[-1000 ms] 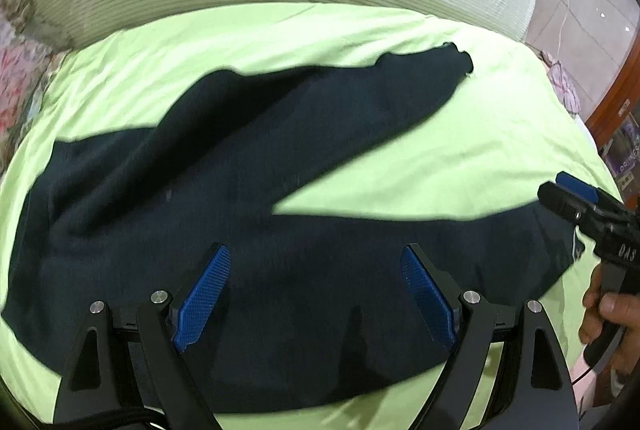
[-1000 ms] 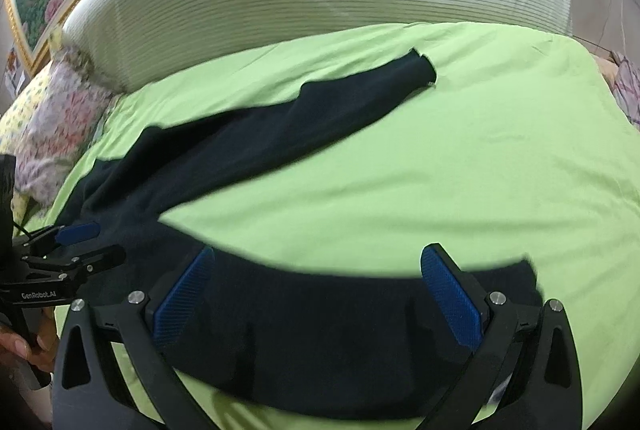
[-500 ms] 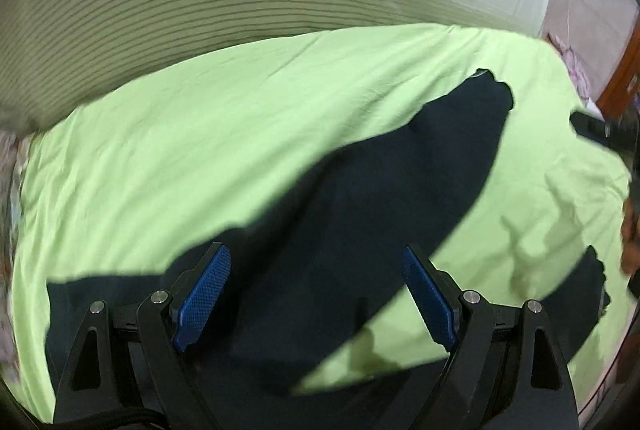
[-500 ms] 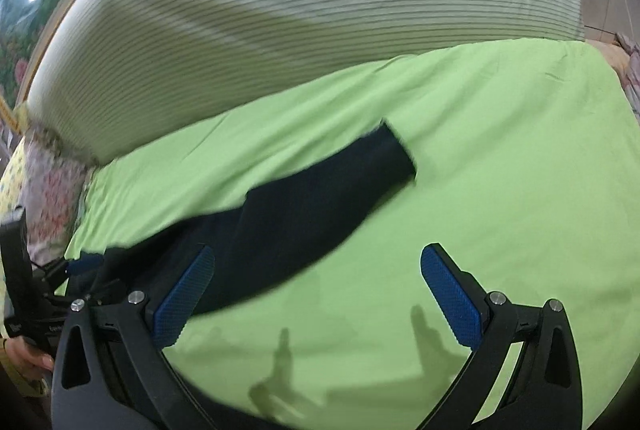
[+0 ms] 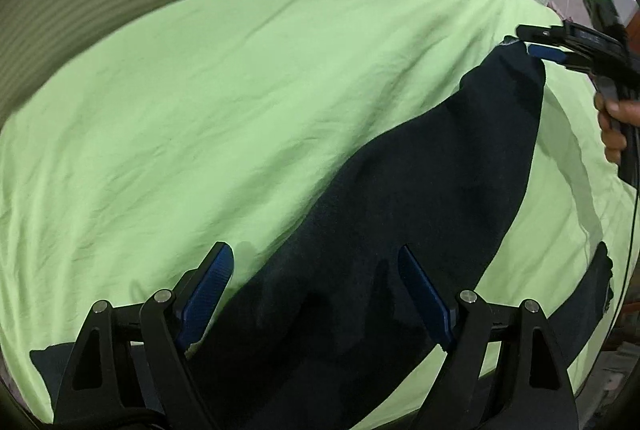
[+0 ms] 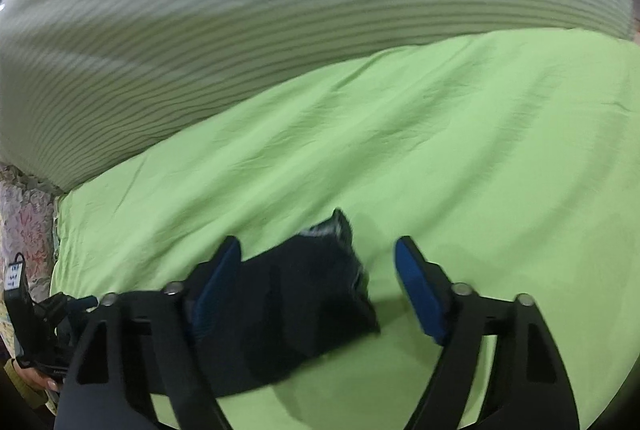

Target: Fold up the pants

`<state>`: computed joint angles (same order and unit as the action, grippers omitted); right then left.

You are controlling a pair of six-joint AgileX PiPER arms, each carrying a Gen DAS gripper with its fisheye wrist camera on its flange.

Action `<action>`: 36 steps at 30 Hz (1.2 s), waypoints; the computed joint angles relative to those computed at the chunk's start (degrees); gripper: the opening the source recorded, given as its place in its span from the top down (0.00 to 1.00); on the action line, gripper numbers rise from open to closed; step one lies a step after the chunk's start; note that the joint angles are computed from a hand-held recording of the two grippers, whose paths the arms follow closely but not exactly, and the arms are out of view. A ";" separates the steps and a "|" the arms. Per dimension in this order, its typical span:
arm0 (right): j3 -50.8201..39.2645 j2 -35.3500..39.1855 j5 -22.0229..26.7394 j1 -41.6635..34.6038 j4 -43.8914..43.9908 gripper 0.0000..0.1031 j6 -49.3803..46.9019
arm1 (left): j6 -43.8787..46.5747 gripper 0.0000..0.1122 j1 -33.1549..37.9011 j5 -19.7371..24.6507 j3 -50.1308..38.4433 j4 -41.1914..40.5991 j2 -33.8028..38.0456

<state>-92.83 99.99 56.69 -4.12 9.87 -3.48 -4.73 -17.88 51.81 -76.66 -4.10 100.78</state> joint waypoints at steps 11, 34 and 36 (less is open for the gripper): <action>0.92 0.08 -1.37 -0.29 5.32 0.92 -2.95 | 7.82 0.82 3.65 3.36 -2.75 -7.66 2.58; 26.84 -29.41 8.67 -22.04 23.47 0.96 -25.55 | 12.81 0.96 -1.95 -0.36 14.01 -17.25 -17.98; 28.79 -31.75 11.21 -25.61 24.11 0.97 -28.08 | 12.36 0.96 -2.40 -0.58 15.64 -17.80 -19.49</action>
